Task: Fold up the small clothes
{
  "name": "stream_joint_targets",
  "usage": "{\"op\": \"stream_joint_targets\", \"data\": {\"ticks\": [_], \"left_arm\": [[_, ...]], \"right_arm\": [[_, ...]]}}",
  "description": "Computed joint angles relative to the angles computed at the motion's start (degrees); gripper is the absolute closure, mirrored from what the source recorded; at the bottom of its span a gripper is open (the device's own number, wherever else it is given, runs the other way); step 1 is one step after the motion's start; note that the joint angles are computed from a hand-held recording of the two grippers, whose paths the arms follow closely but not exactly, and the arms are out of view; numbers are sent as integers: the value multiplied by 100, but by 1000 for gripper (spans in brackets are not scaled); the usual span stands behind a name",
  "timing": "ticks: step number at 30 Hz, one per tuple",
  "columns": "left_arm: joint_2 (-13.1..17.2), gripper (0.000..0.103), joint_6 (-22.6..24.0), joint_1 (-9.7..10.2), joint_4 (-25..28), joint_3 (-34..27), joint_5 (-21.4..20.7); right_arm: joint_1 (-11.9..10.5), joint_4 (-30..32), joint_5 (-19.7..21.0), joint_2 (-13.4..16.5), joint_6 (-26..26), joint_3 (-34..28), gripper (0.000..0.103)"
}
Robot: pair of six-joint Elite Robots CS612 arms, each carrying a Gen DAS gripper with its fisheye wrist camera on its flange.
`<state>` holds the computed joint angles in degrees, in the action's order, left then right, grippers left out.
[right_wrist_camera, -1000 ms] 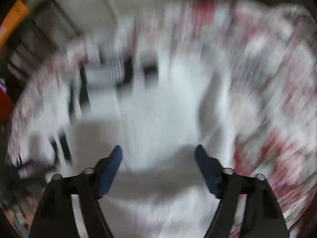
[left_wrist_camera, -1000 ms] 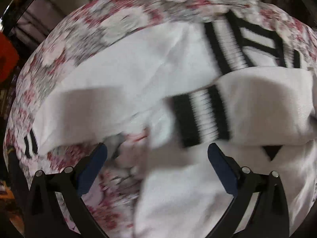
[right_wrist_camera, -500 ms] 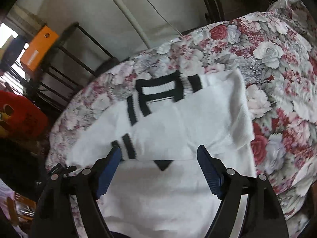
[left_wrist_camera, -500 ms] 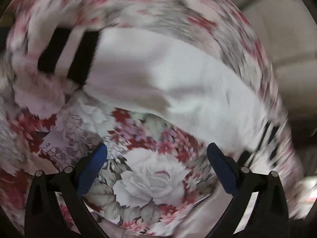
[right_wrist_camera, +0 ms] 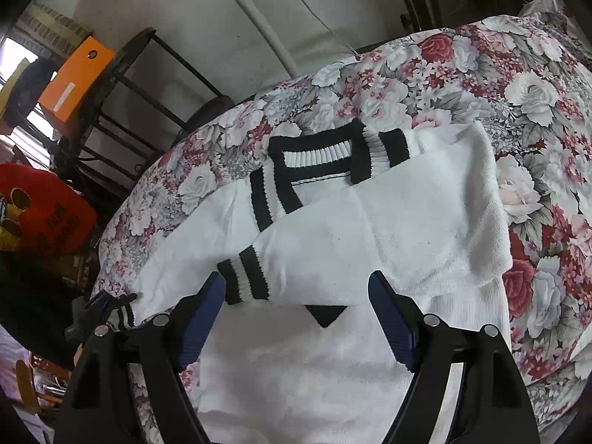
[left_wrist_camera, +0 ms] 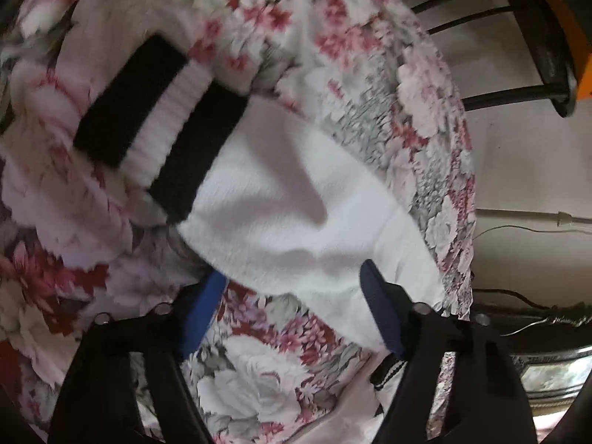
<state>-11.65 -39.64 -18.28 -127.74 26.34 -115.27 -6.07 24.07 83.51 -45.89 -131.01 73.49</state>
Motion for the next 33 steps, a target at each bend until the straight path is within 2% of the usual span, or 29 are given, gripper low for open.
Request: {"op": "stream_joint_targets", "data": {"ticks": [1, 3, 5, 10, 13, 14, 15, 16, 17, 18, 19, 22, 29, 33], "left_arm": [[-21, 46, 78, -2, -230, 65, 79], [17, 60, 156, 0, -414, 35, 92], [28, 66, 173, 30, -507, 61, 116], [39, 66, -200, 106, -641, 173, 0], [-50, 69, -278, 107, -731, 311, 215], [-71, 74, -248, 98, -701, 322, 307], [-80, 81, -178, 86, -631, 305, 370], [-82, 83, -93, 71, -555, 283, 419], [-94, 94, 64, 50, -464, 270, 452], [-68, 97, 198, 23, -346, 188, 503], [-100, 97, 428, -28, -213, 171, 694], [-285, 98, 887, -148, -261, 354, 1134], [-791, 98, 1961, -463, -815, 983, 1641], [-962, 98, 2318, -596, -1073, 1219, 1669]], "right_arm": [[-12, 5, -27, 17, 45, -15, 22], [-35, -16, -122, 41, 144, -32, 22], [-48, -35, -205, 51, 191, -36, 22], [-26, 64, -216, 125, 99, -148, 21], [-15, 107, -211, 161, 83, -203, 21], [-11, 126, -197, 169, 67, -218, 21], [-5, 148, -177, 179, 49, -234, 21], [-3, 163, -167, 184, 44, -242, 21], [-5, 177, -171, 186, 44, -245, 21], [-12, 187, -182, 185, 67, -241, 21], [-20, 178, -193, 178, 112, -226, 21], [-44, 121, -183, 129, 256, -152, 19], [-87, 37, -168, 32, 394, -25, 17], [-116, -43, -130, -55, 451, 97, 16]]}}
